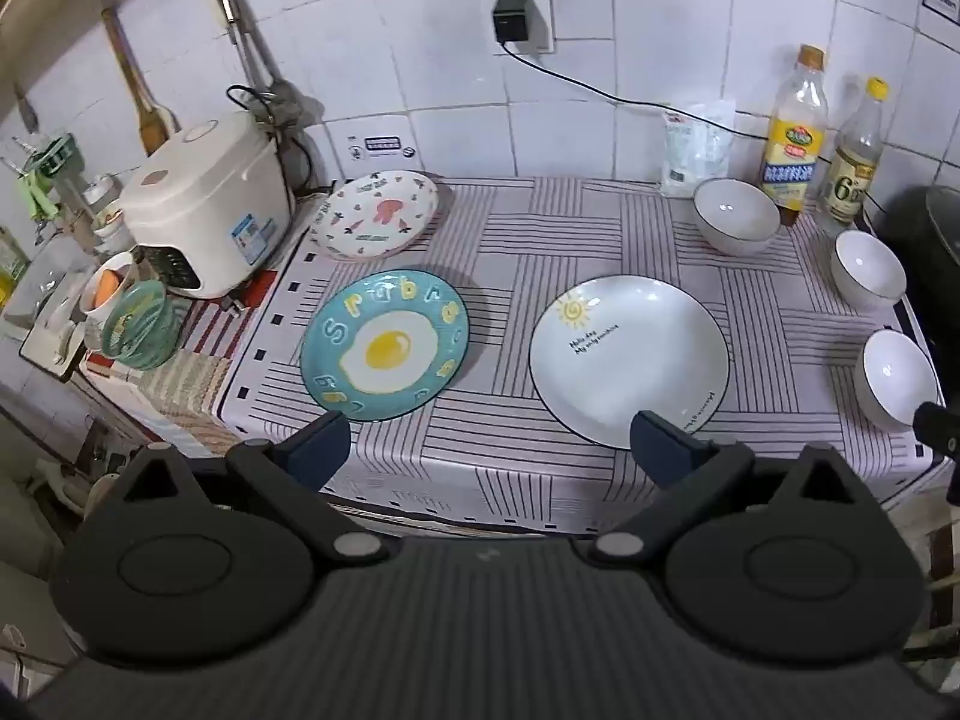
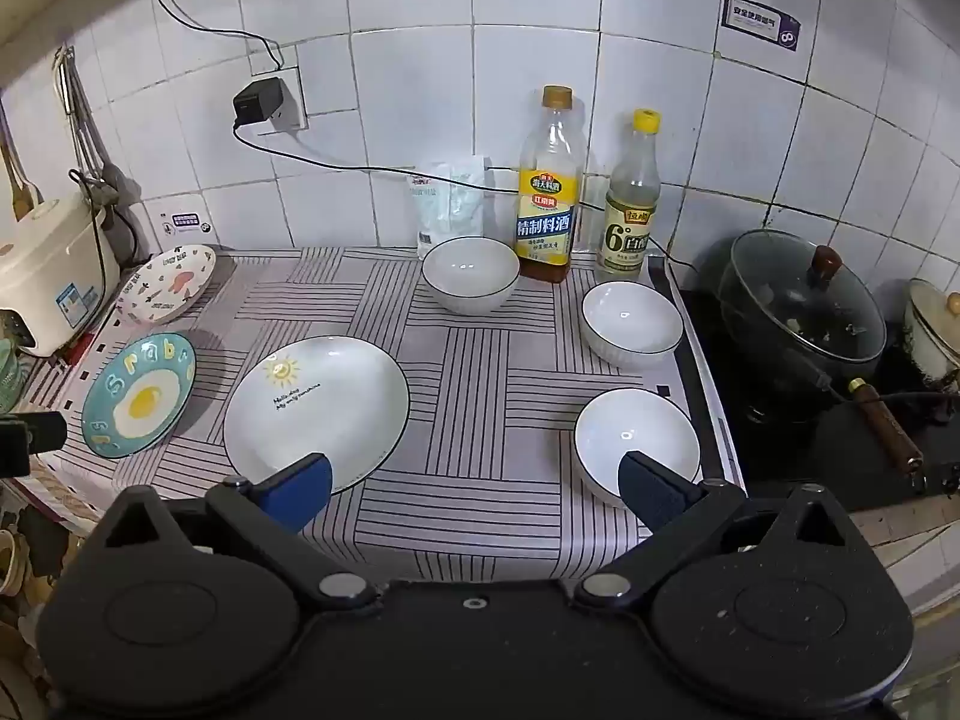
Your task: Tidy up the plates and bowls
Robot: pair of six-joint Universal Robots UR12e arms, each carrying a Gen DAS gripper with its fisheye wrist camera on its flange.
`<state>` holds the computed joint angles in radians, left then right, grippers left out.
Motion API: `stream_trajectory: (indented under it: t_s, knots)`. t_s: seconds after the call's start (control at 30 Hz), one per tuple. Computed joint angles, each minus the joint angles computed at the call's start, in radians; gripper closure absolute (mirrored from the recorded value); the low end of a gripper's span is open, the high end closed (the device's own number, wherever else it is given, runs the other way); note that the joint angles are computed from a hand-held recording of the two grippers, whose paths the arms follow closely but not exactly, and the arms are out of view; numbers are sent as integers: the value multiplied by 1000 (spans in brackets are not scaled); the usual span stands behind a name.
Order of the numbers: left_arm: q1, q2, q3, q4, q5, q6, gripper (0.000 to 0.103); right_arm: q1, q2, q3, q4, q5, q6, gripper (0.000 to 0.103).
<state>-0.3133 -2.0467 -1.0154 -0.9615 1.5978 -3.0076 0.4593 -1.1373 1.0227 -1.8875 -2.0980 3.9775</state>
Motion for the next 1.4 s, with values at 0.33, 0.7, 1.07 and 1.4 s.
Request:
stream_trajectory:
  t_s: [0.33,0.7,1.07,1.4]
  knots:
    - [-8,-16,15,-7,26,-11,2,-12,-6,16,1,27,3,0]
    - [-14,-5,-16,1,17,20,2,-15,-15,31,11,17,5,0]
    - [-15,7,-41,17,1,15,2,-8,-33,72,-32,-27,-18,0]
    - [-12,13,-56,19,-6,20,2,-8,-41,84,-25,-33,2,0]
